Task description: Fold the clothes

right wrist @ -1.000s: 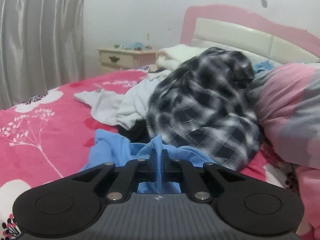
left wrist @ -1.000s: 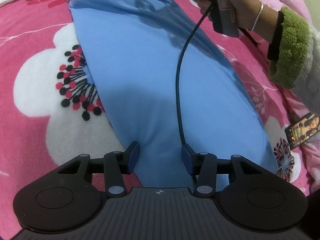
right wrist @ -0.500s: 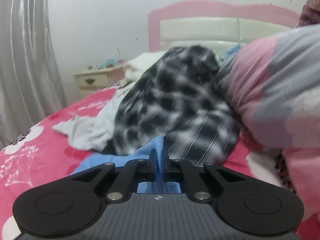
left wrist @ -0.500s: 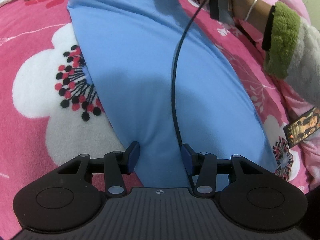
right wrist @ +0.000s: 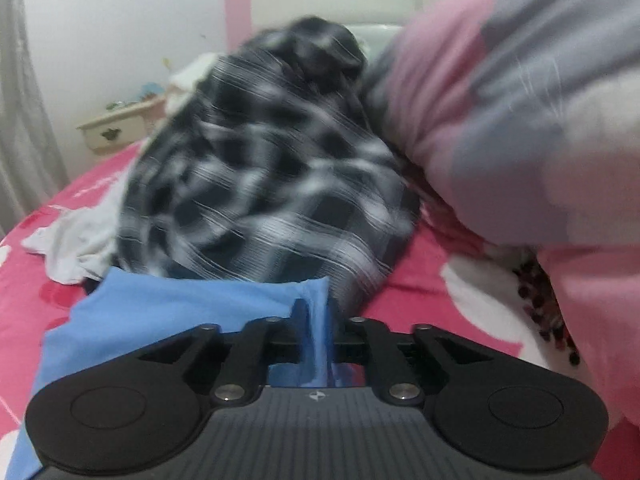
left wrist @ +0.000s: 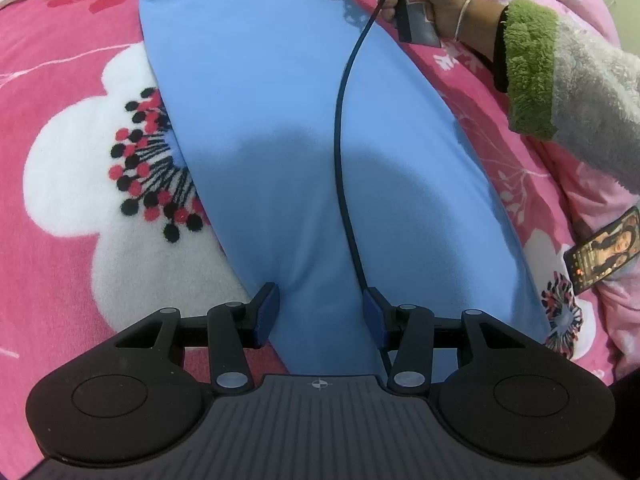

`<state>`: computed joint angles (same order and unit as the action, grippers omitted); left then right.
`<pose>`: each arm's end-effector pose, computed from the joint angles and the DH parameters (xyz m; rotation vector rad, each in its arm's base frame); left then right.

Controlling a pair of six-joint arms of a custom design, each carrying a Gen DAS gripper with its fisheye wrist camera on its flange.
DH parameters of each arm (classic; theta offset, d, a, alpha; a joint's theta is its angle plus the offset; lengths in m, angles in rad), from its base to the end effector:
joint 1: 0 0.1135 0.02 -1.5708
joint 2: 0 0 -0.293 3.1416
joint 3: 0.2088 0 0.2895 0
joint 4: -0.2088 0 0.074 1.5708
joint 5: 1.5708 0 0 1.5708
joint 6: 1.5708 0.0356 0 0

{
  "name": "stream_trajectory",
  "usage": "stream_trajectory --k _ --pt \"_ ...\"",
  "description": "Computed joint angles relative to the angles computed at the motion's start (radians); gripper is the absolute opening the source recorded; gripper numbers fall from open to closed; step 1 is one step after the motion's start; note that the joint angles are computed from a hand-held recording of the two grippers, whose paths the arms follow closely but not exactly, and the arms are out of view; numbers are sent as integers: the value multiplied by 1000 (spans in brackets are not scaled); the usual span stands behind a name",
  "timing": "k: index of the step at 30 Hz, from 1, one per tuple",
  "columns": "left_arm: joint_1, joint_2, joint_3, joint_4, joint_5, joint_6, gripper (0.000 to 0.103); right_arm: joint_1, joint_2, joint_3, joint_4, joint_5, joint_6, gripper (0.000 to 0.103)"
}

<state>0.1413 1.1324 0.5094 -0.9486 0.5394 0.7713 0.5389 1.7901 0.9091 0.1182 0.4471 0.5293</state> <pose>0.1615 0.0045 0.1577 0.8738 2.6825 -0.7006 0.3400 0.1854 0.1459 0.2064 2.2343 0.0490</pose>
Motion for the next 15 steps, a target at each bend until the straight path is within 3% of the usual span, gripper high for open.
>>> stream_trajectory --k 1,7,12,15 --pt "-3 0 -1 2 0 -5 46 -3 -17 -15 1 9 17 36" --pt "8 25 13 -3 12 -30 47 23 -263 -158 -64 81 10 36" --pt "37 21 33 -28 29 -27 47 51 -589 -269 -258 -98 37 36" --pt "57 -2 38 -42 35 -18 47 116 -693 -294 -422 -172 105 36"
